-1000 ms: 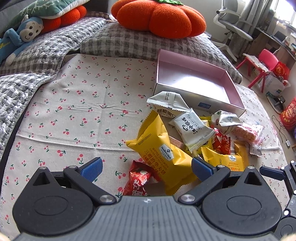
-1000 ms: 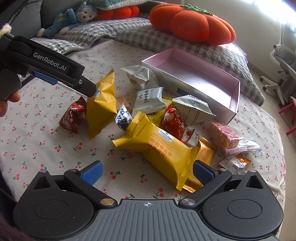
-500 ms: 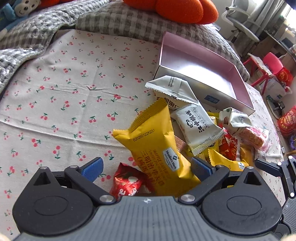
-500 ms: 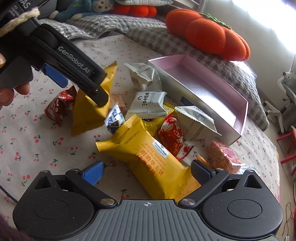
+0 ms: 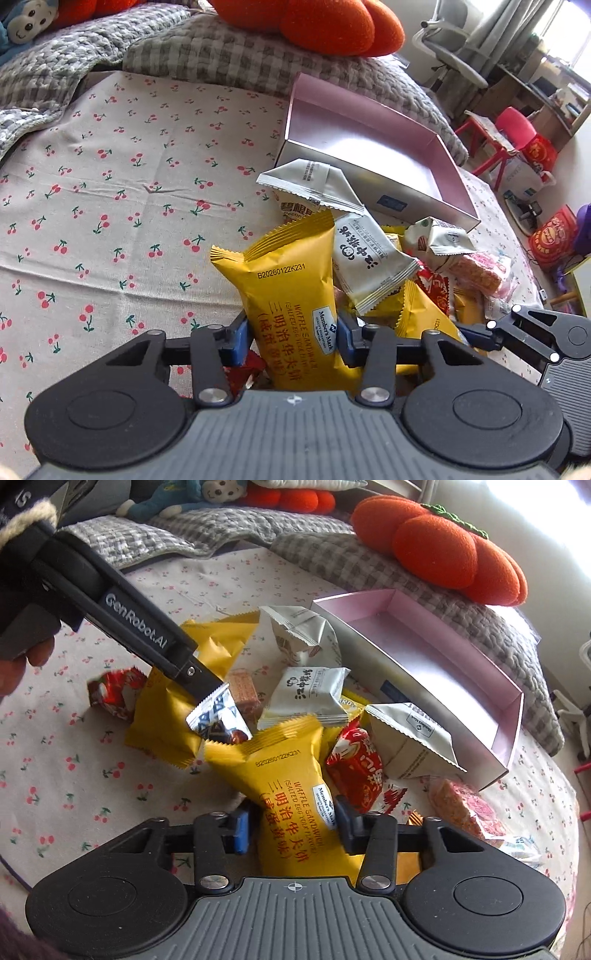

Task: Organize snacks
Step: 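Close both tools on the yellow bread packs, then carry both yellow packs over the pink box and open both tools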

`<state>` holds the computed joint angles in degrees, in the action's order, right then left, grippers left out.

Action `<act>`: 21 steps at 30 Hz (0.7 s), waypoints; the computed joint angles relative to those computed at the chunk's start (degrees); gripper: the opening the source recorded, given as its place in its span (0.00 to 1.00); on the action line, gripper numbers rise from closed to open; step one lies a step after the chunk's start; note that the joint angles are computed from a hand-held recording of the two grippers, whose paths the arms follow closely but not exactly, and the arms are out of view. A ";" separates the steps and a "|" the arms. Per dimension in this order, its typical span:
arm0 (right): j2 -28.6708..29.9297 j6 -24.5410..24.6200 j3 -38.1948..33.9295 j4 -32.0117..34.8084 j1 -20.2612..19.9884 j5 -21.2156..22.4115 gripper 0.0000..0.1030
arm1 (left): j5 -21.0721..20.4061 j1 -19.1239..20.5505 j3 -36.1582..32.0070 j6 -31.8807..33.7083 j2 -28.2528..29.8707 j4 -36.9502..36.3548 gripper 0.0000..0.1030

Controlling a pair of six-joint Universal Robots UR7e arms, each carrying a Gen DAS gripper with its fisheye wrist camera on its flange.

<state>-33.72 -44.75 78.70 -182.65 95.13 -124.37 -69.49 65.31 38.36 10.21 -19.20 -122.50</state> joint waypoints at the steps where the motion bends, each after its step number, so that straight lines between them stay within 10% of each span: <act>1: -0.53 0.81 0.38 0.94 0.04 0.63 0.39 | -0.38 0.02 0.01 0.00 -0.08 -0.02 0.40; 21: -7.08 18.79 5.80 2.26 0.34 1.51 0.38 | -4.27 -0.68 0.72 -0.68 -1.20 -2.33 0.40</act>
<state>-40.80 -25.96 84.50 -180.39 95.47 -122.86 -73.76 64.63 39.08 9.53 -20.40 -124.84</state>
